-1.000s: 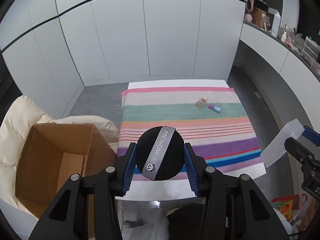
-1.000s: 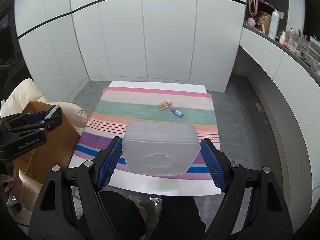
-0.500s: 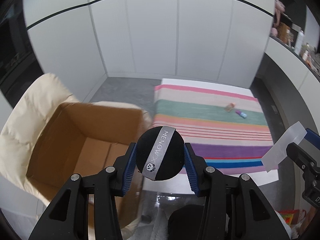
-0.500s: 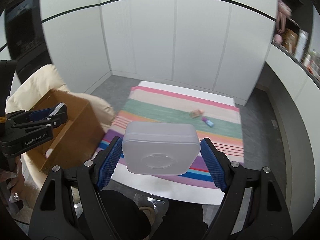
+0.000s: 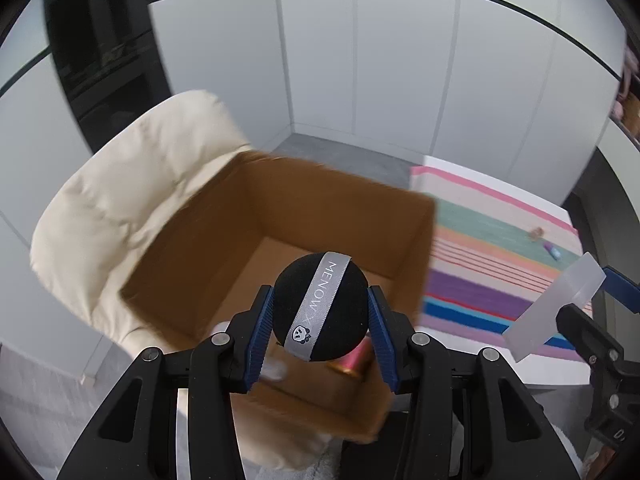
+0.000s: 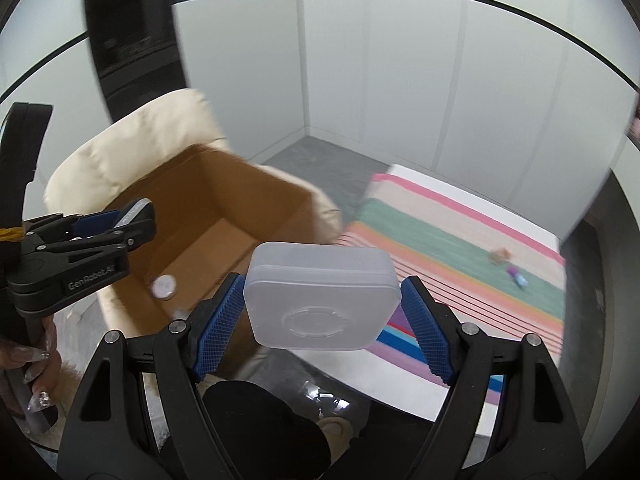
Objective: Organize objects
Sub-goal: 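Lift the square case and black puff and carry both toward the cardboard box, then lower the square case and black puff into the box and open both tools, then move both tools back over the striped cloth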
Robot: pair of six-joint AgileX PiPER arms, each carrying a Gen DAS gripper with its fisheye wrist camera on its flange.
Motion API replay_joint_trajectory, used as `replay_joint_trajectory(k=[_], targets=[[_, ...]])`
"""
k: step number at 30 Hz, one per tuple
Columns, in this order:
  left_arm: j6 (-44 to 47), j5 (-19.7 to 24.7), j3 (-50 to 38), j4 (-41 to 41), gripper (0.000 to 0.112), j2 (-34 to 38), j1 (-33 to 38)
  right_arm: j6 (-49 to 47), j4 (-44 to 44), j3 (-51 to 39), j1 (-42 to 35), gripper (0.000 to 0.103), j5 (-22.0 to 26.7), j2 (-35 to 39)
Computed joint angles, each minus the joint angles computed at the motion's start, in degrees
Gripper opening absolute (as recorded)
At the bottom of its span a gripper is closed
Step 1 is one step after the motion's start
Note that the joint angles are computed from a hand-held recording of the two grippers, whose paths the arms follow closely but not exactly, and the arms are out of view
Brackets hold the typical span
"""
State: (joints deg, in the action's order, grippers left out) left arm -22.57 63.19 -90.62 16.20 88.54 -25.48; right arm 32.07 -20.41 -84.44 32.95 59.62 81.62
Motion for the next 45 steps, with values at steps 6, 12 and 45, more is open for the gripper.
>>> replay_joint_trajectory(k=[6,12,45], targets=[[2.3,-1.7,5.6,-1.1,0.047,-2.9,7.7,-0.4,0.8,-5.2,5.1,0.082,-0.9,6.8],[3.1,-2.7,3.3,-1.4,0.047,0.4,12.5,-1.9,2.4,-12.9,7.5,0.082,-1.2,15.1],[3.5,-0.6,-8.0,-3.3,0.092,14.3,18.4,-8.4,8.1,-29.7,3.9,0.103,-1.2,33.9]])
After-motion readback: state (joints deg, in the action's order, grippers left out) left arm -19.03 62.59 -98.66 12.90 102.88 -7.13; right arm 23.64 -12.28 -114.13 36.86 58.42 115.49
